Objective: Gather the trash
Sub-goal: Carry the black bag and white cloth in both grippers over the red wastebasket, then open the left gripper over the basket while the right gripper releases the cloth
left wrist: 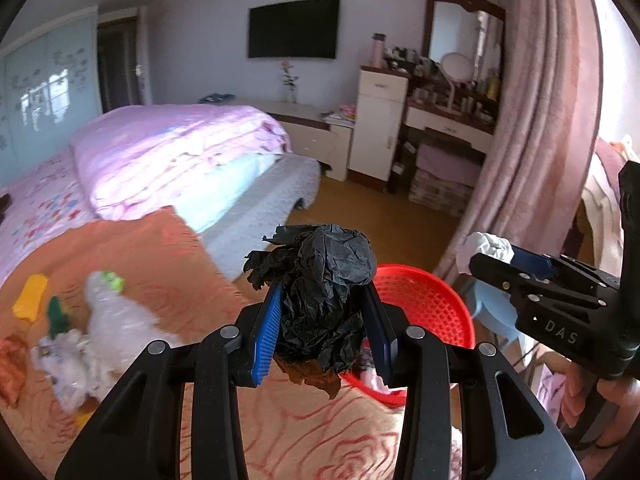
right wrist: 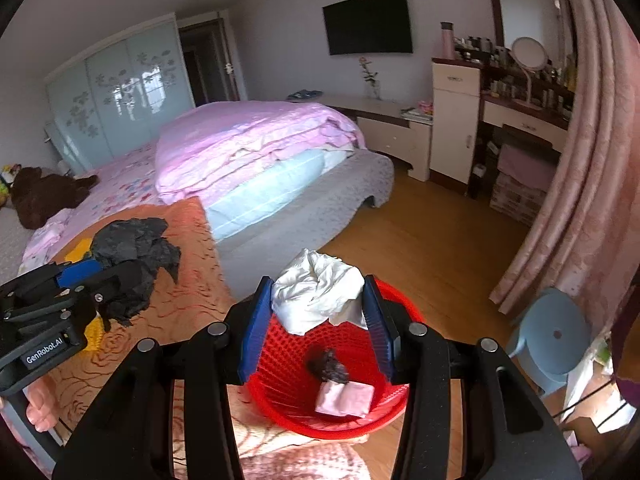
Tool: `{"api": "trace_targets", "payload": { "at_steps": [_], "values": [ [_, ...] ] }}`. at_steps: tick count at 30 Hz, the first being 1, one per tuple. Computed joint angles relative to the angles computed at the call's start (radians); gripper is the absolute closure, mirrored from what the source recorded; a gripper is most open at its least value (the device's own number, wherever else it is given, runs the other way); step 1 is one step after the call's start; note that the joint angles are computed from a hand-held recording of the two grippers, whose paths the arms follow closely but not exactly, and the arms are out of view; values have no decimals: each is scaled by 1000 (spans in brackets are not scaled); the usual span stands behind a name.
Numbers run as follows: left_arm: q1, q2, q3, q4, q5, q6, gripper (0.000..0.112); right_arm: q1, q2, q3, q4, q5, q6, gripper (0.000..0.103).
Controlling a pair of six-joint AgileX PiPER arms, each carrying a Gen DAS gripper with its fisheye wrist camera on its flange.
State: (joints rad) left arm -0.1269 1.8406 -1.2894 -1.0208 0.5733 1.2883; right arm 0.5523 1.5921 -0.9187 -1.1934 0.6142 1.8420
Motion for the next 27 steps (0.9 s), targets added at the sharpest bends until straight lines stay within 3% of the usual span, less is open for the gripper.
{"api": "trace_targets", "payload": {
  "at_steps": [10, 23, 27],
  "values": [
    [-98, 129, -95, 138, 11, -125, 75, -89, 32, 61, 1, -92, 74, 59],
    [-143, 258, -188, 241, 64, -207, 71, -214, 110, 76, 98, -246, 13, 58],
    [-149, 269, -190, 255, 67, -212, 63, -219, 124, 75, 115, -259, 6, 49]
  ]
}}
